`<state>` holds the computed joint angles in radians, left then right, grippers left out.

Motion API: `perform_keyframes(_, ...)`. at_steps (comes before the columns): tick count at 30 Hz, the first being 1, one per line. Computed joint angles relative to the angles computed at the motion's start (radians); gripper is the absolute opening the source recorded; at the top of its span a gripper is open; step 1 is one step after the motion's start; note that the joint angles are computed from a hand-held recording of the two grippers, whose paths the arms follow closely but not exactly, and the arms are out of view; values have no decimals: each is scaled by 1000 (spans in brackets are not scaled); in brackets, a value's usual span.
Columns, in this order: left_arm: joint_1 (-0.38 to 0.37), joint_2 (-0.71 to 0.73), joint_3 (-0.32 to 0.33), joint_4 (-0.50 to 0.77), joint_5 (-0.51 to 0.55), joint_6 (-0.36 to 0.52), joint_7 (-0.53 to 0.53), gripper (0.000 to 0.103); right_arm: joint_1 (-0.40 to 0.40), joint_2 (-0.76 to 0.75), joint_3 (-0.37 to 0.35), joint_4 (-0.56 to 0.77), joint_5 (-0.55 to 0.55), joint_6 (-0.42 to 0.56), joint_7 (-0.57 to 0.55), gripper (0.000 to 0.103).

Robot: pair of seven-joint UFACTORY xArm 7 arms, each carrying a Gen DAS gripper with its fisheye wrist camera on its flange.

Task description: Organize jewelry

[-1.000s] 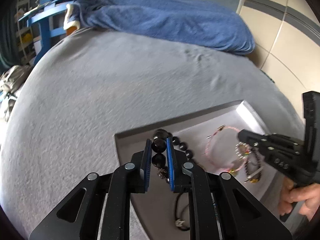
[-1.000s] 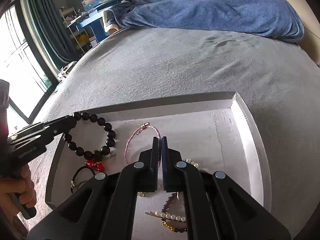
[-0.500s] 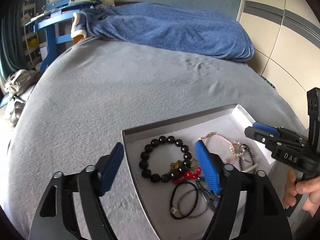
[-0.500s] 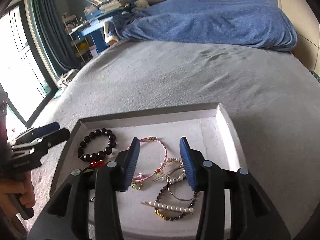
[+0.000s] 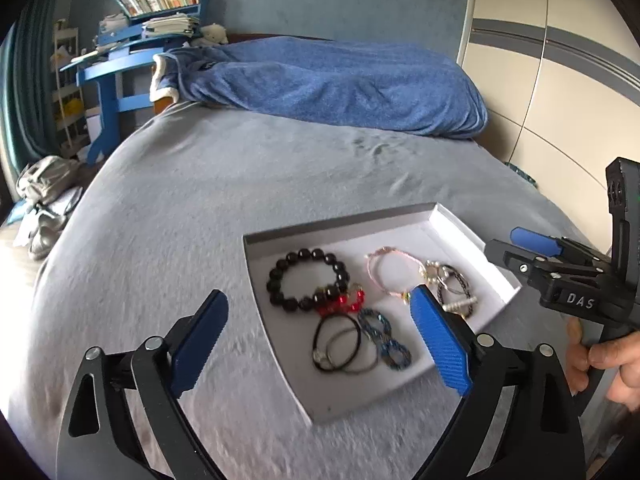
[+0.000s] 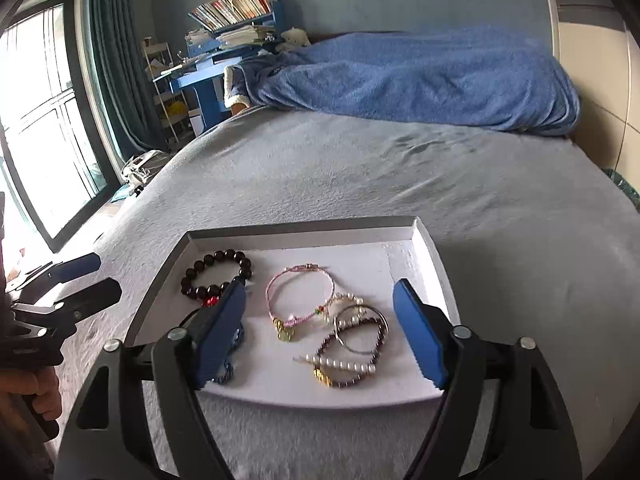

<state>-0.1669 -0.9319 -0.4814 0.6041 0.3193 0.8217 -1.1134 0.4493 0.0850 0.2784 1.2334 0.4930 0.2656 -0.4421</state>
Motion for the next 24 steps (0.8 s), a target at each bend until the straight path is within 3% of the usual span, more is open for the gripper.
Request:
perform_keyframes(8,-31,-64,-82,-12,-16,86,-89,96,32,-124,-28,-147,225,-67,-156,92)
perform_keyframes(16,-60,-71,-188,-1,-1,144,-206,98,154,-201,-97,-282,452,-205,-359,97)
perform_keyframes(21,-53,-61,-262,2,41,140,-295,98,265,-216,-165,-326,674,-268,-606,97)
perform_keyframes(24,-45,-36,-309,10,72,142,-334,98,274,-229,-173,-336,819,-270,-742,97)
